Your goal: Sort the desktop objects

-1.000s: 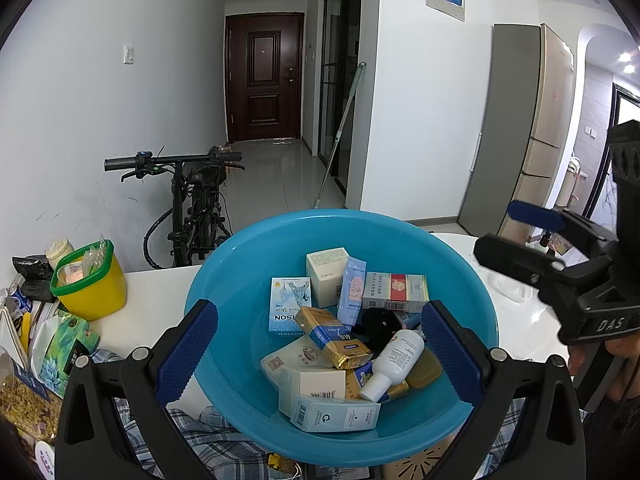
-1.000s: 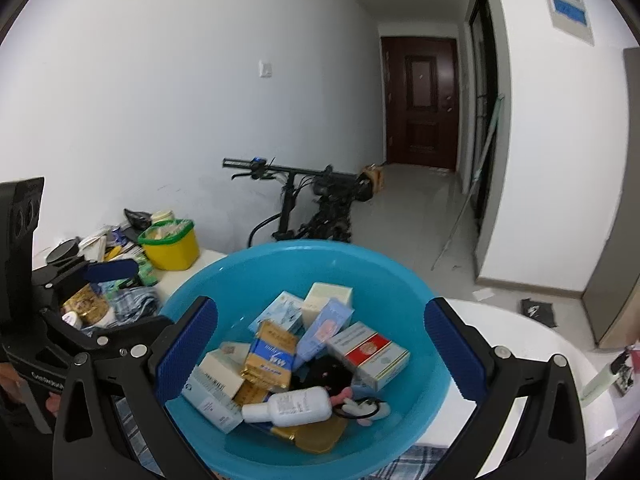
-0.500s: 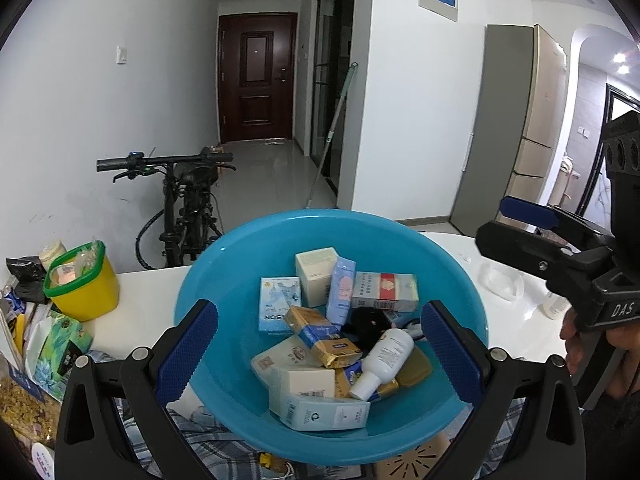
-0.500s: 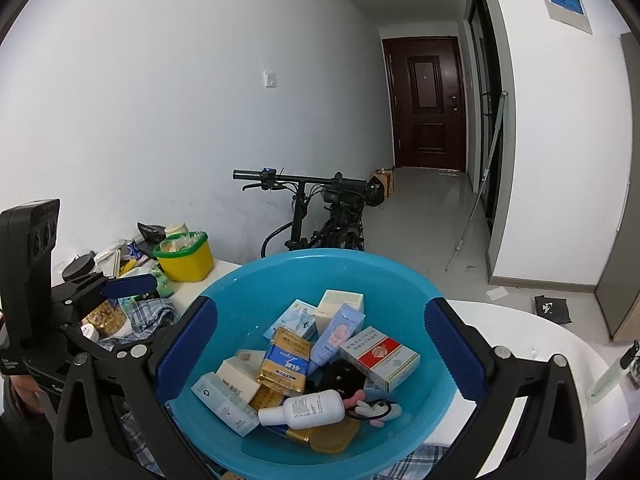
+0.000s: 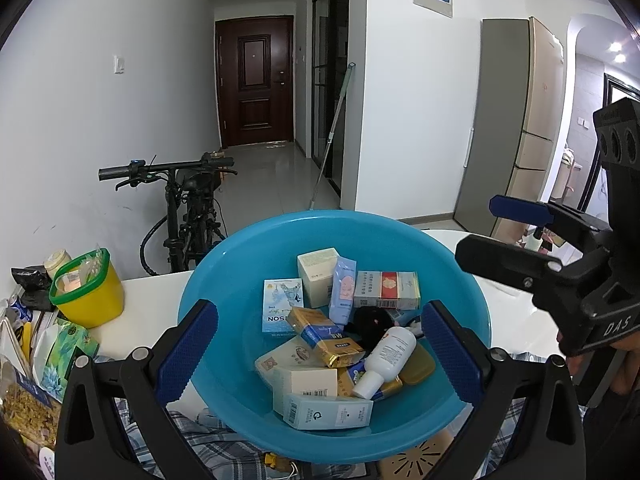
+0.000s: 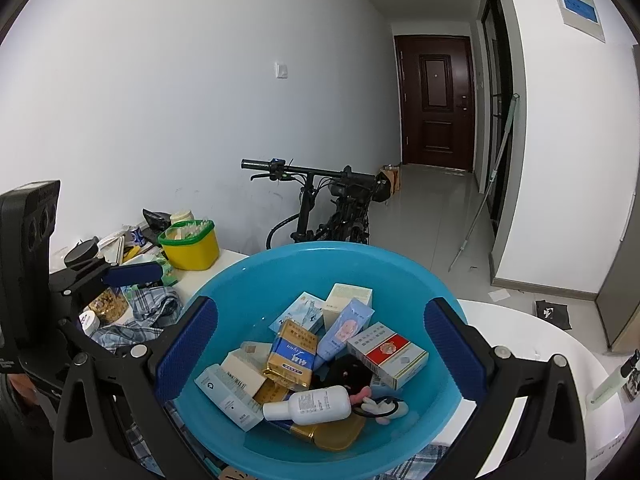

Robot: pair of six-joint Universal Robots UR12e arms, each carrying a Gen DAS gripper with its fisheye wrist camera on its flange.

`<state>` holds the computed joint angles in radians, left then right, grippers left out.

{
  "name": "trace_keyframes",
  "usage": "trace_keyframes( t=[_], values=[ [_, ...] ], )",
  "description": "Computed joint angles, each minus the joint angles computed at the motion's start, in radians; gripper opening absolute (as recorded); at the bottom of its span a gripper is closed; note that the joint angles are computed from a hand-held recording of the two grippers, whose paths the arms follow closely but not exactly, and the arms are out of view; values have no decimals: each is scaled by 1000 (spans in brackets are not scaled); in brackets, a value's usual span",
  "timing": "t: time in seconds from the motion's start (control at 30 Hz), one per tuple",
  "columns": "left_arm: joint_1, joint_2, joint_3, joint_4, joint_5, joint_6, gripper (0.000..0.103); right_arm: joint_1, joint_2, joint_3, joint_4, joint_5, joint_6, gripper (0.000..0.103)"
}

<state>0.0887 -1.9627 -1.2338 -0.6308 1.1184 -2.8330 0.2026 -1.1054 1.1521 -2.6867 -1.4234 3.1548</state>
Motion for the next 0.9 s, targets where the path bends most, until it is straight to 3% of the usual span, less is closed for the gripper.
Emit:
trace_keyframes(
  t=[0.9],
  values=[
    [1,6,-7,2,13,9,103,0,4,-5,31,14,-15,103]
  ],
)
